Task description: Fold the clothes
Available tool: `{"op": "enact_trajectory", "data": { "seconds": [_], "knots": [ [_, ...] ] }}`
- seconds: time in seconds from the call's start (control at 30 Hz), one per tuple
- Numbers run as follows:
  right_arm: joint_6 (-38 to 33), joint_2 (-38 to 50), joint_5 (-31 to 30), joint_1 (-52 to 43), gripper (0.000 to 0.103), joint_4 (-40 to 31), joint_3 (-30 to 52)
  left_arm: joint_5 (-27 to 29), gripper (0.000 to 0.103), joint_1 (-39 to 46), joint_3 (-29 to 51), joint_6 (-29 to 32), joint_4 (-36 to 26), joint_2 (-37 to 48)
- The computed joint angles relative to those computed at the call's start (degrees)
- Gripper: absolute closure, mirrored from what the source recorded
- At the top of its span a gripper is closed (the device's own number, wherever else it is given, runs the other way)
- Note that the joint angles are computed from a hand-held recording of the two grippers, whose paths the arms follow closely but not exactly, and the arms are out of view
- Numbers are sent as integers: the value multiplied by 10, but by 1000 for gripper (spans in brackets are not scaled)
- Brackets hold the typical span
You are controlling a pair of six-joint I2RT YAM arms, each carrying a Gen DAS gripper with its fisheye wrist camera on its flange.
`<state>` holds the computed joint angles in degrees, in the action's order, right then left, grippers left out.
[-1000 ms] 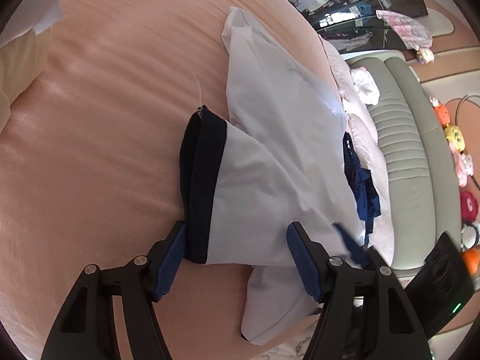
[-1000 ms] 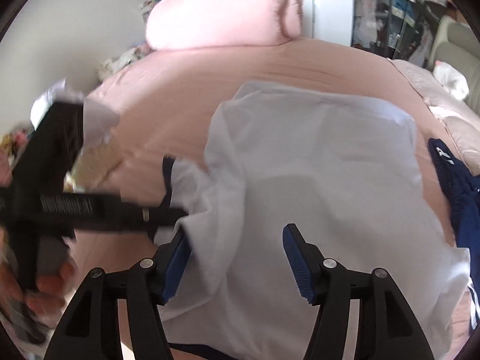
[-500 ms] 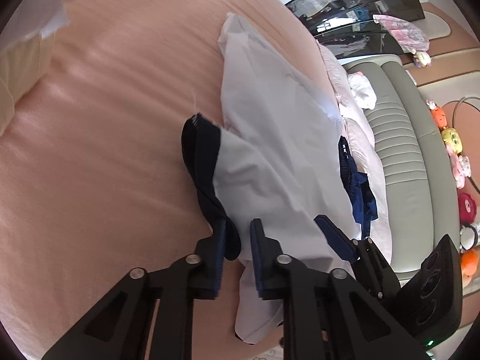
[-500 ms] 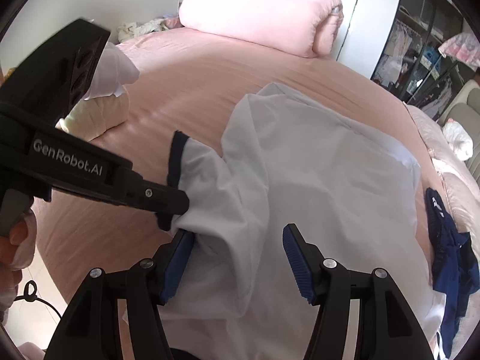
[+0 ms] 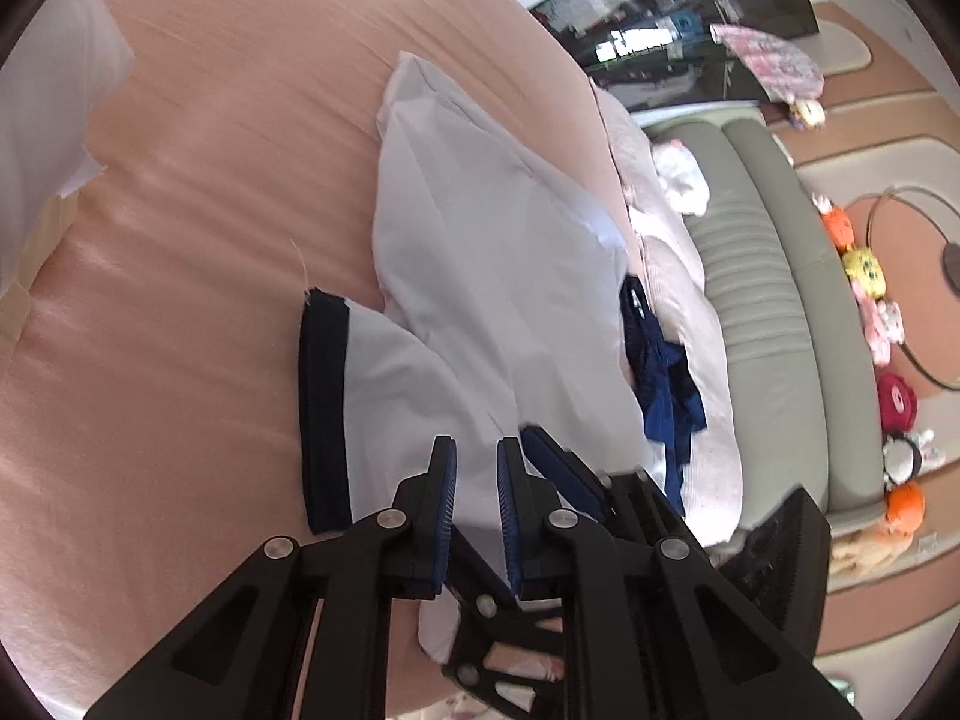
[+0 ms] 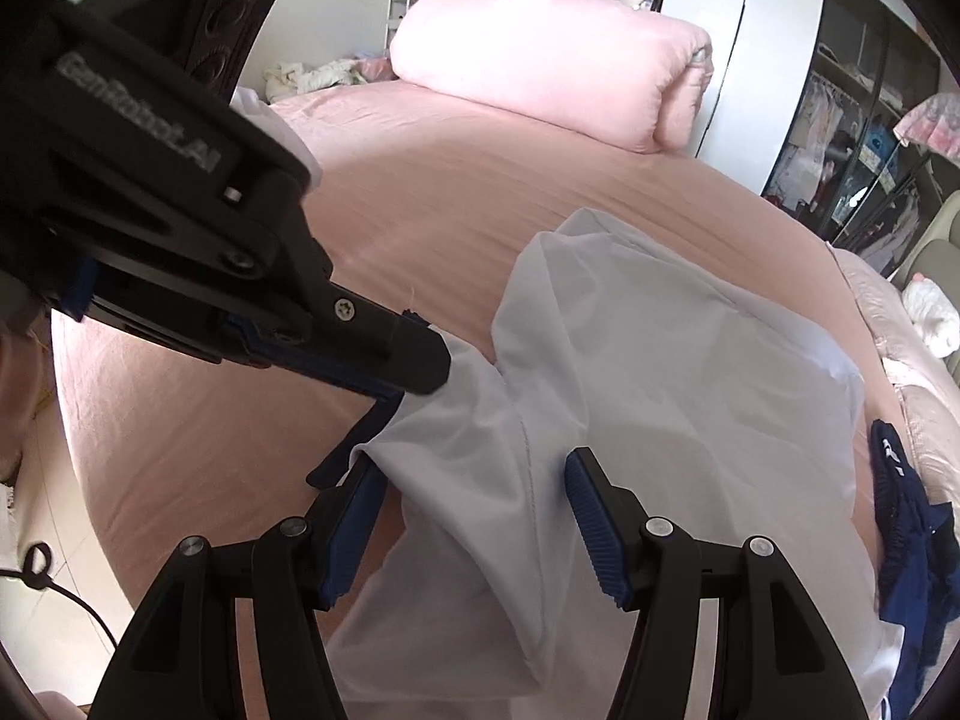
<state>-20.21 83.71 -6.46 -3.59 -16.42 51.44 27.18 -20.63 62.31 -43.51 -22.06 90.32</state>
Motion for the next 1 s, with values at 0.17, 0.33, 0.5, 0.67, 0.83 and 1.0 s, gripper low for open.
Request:
{"op": "enact_trajectory", "data": {
  "seconds": [0.17, 0.33, 0.5, 0.67, 0.83, 1.0],
  "knots": [
    [36, 29, 20, 1, 93, -24, 25, -83, 66, -15, 12, 7, -63, -10],
    [86, 26, -70, -52, 94, -58, 56, -49, 29, -1, -22, -4, -40, -23],
    [108, 34, -135, -89, 94, -82, 77, -26, 29, -6, -23, -26, -25, 0],
    [126, 41, -162, -105, 94, -97, 90, -1, 29, -15, -51, -79, 43, 12],
    [140, 48, -185, -123, 94, -106, 100, -13, 29, -23, -98, -160, 141, 6],
    [147, 54, -190, -131, 94, -115, 107, -8, 29, -22, -126, -213, 205, 8]
  ]
}}
